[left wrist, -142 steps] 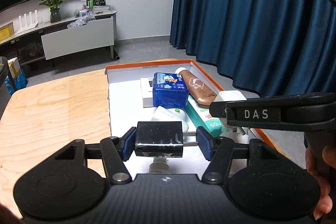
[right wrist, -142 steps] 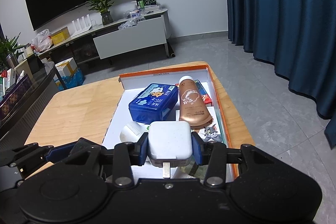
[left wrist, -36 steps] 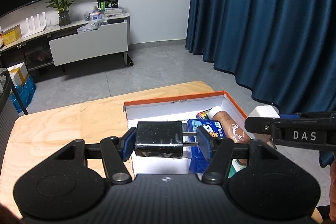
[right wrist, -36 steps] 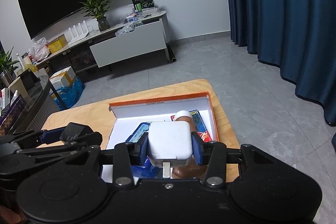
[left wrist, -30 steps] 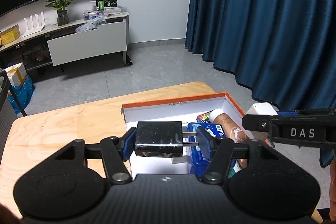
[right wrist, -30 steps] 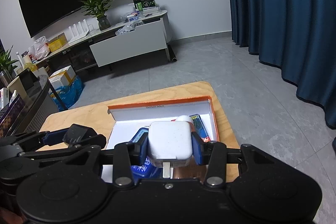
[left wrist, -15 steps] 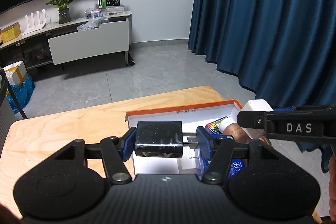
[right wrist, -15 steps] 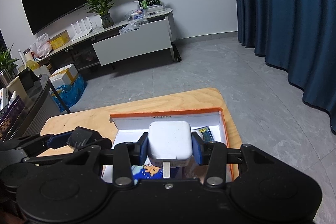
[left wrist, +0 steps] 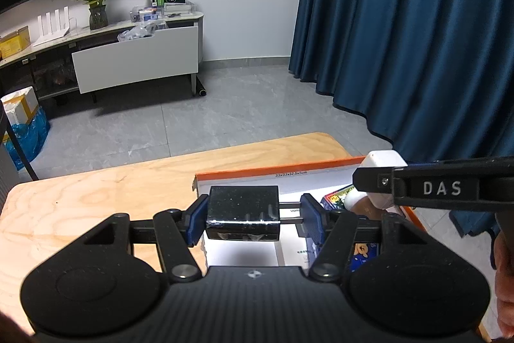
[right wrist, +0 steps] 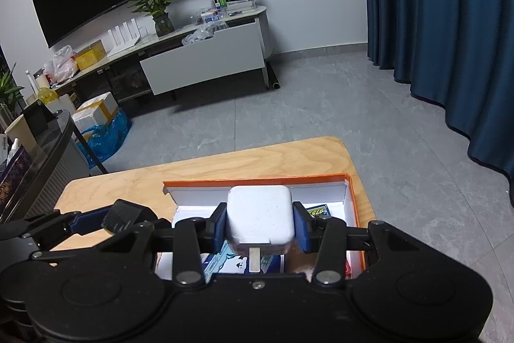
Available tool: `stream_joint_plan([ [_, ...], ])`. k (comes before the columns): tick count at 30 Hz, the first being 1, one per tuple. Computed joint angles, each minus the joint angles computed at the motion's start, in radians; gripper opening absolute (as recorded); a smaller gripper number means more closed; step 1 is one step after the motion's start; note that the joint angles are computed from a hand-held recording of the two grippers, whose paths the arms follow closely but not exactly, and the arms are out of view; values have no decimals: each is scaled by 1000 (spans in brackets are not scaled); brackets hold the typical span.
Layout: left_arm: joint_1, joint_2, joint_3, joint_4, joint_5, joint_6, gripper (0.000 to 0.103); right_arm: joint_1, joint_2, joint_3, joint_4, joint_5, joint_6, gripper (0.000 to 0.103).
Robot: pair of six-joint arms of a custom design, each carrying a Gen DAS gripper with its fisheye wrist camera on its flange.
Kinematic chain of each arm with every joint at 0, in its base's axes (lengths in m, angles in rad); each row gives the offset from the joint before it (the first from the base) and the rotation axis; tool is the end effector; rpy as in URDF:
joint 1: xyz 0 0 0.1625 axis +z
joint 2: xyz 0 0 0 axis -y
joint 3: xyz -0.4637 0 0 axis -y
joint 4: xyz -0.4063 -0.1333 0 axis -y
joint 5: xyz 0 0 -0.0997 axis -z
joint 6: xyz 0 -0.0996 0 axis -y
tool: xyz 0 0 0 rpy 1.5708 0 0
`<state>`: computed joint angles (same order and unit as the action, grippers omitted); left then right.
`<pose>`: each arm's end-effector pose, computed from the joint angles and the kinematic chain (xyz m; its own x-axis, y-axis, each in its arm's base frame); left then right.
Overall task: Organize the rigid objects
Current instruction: 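Hold the black and white chargers above the box with both tools, then lower and release the black charger with left tool while right tool releases the white charger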
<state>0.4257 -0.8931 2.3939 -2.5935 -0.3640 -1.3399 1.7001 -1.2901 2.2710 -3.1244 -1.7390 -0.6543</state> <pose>-0.2630 -0.3678 0.0411 -0.7312 -0.2421 -0.6378 0.4231 0.5724 -0.7024 0.1790 -0.4723 0.2419 -0.7191 -0.5367 0.4414 -0.6881 0.6387 -0.3444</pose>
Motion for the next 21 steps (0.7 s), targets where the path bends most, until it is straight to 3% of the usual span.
stream_joint_plan([
  [9,28,3,-1,-50,6,43,61,6,47,-28,-14,-7,3,51],
  [13,35,7,-3,-63,5,57,61,-2,67,-30,-59,11,-7,65],
  [21,61,31,-6,-149,-6,120,61,-17,25,8,-121,55,-26,65],
])
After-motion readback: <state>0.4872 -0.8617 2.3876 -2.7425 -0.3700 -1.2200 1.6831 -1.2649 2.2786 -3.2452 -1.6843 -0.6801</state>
